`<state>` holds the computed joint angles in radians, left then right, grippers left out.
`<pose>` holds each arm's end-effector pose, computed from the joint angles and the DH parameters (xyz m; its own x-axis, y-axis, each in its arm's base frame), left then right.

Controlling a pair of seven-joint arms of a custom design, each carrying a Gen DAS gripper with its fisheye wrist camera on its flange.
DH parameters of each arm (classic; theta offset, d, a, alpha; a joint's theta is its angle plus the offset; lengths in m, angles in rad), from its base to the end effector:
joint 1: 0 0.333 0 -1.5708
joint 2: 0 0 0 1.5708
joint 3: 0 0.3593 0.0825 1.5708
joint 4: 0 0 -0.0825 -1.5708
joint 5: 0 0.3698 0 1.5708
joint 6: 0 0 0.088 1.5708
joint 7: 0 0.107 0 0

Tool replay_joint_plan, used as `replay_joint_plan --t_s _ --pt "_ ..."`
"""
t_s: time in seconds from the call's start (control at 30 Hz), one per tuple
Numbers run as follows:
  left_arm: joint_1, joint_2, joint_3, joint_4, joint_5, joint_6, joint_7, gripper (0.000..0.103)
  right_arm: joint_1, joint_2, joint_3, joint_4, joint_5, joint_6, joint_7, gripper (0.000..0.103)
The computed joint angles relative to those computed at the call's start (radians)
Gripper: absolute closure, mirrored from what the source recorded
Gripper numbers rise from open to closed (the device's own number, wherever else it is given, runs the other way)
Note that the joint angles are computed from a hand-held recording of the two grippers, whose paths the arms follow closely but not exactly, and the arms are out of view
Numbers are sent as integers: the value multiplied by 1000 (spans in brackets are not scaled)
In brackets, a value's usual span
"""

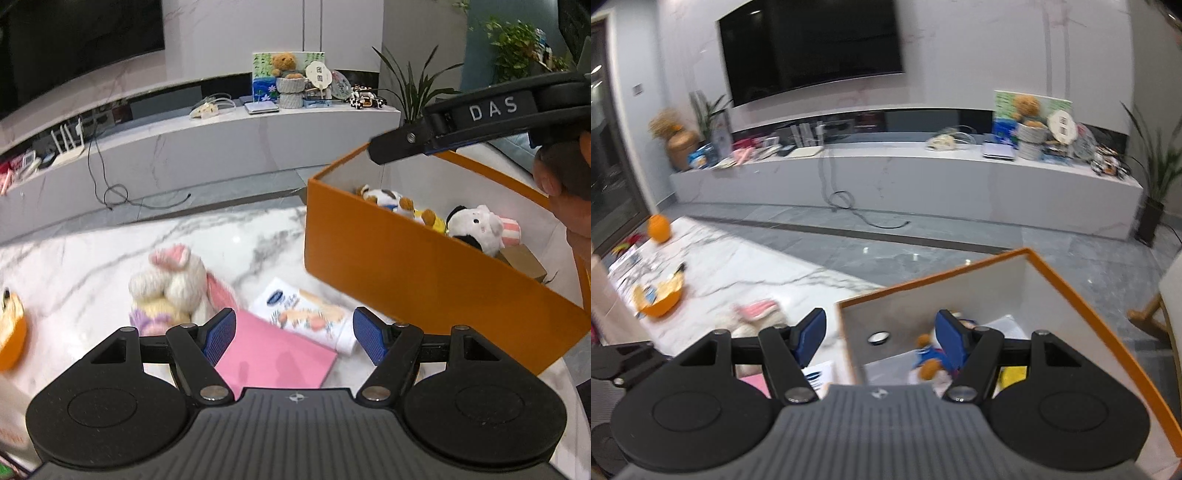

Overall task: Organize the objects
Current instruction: 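Withdraw both tools from the box back toward the table, then grasp the orange crochet fruit with the left tool while the right tool grasps the Vaseline tube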

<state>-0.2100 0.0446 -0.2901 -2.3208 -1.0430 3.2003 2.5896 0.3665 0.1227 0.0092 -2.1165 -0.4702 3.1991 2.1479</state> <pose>0.4971 -0.1772 0.4428 -0.4322 -0.9017 -0.0054 -0.6214 0.3021 -0.7229 0.5417 0.2592 0.5178 0.3264 -0.9395 -0.1037 -0.5771 -0.1112 -0.8091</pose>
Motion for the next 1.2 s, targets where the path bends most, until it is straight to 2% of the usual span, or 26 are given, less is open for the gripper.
replay_joint_plan --t_s 0.2,0.3,0.37,0.57,0.73,0.97,1.1,1.2 --pt "-8 -15 2 -37 -95 -5 57 20 -126 -3 194 -37 134 42 -204 36" --pt "-16 -28 12 -51 -160 -7 111 20 -130 8 226 -37 170 35 -257 36" --pt "-24 -37 22 -58 -215 -7 165 20 -95 15 205 -35 172 25 -269 36" --pt "-40 -47 49 -60 -387 -23 379 20 -65 37 207 -31 205 -6 -322 36" --pt "-28 -45 68 -61 -479 -59 470 21 -27 63 184 -14 213 -43 -334 36" --pt "1 -37 84 -58 -540 -119 503 25 56 108 108 22 169 -105 -272 36" --pt "13 -45 90 -62 -539 -164 484 32 86 135 76 45 138 -140 -217 36" --pt "20 -47 92 -66 -517 -188 456 35 82 153 78 59 137 -162 -189 36"
